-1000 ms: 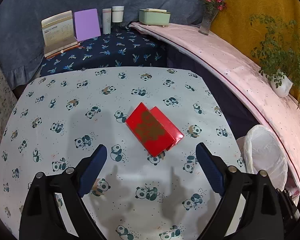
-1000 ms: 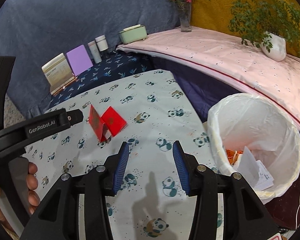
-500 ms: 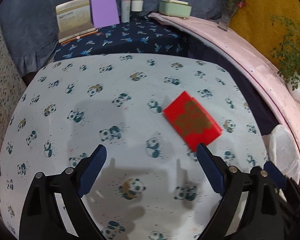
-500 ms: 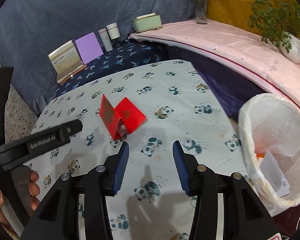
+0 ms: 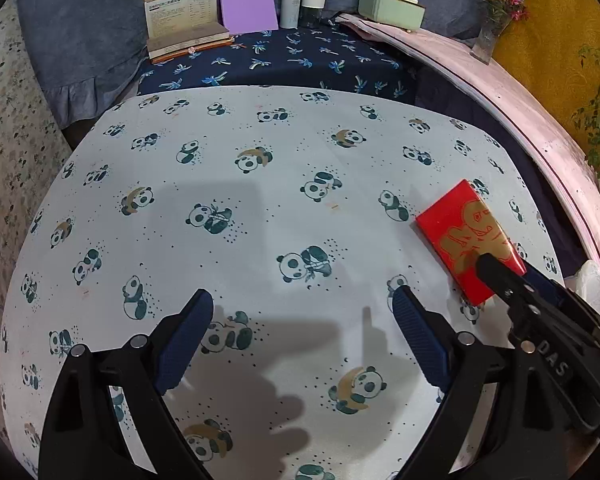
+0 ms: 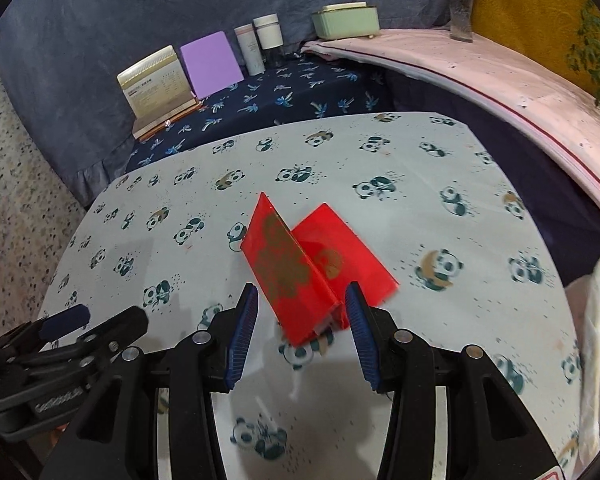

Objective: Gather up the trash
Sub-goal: 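Grasp the red envelope with the right tool, then carry the red envelope to the bin with the right tool and release it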

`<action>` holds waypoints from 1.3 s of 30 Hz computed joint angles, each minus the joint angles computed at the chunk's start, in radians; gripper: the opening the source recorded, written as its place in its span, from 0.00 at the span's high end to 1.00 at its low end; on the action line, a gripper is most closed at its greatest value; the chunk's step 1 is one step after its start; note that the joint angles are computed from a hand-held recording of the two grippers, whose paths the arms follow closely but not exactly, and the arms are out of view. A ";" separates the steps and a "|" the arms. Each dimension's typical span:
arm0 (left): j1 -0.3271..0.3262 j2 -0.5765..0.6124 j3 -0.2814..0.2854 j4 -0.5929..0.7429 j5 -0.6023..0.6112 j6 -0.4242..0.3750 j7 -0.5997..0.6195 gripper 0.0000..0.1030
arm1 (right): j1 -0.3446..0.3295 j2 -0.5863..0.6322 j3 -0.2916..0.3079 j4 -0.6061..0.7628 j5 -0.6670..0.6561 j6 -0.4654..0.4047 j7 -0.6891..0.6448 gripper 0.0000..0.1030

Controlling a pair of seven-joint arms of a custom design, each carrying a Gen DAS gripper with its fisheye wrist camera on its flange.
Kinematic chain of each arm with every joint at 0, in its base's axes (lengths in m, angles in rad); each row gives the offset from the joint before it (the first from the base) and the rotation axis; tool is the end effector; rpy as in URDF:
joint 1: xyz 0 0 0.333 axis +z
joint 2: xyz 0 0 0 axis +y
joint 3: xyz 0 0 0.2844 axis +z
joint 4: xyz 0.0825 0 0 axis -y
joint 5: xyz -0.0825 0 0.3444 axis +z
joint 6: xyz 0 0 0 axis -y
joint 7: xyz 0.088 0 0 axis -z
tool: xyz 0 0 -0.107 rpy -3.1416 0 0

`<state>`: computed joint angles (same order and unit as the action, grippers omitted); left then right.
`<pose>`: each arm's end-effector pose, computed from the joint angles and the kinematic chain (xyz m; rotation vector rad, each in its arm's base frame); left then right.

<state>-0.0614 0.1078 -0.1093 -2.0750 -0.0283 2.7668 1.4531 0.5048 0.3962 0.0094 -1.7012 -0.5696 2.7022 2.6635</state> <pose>0.5664 -0.0948 0.4361 -1.9085 1.9580 -0.6836 0.5622 0.3378 0.4192 -1.6485 1.8889 -0.4885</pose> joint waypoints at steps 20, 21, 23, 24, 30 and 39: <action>-0.027 -0.064 -0.045 -0.074 -0.147 0.016 0.146 0.16 | -0.020 -0.244 0.001 -0.210 -0.257 0.026 0.285 0.96; -0.032 -0.072 -0.048 -0.084 -0.148 0.018 0.149 0.16 | -0.028 -0.255 0.011 -0.224 -0.262 0.020 0.293 0.96; -0.043 -0.086 -0.055 -0.105 -0.147 0.013 0.149 0.16 | -0.042 -0.286 0.030 -0.268 -0.273 0.009 0.320 0.96; -0.048 -0.095 -0.058 -0.118 -0.151 0.016 0.154 0.16 | -0.049 -0.304 0.038 -0.293 -0.278 0.004 0.336 0.96; -0.087 -0.140 -0.082 -0.187 -0.172 0.023 0.194 0.16 | -0.095 -0.413 0.085 -0.434 -0.304 -0.012 0.419 0.96; -0.167 -0.169 -0.119 -0.219 -0.263 -0.030 0.304 0.54 | -0.161 -0.567 0.147 -0.617 -0.315 -0.004 0.496 0.96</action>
<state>-0.2283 -0.0609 -0.2285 -2.2939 -0.2909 2.7364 1.7567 0.3442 -0.1704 0.1563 -2.3180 -0.8843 2.6981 3.1600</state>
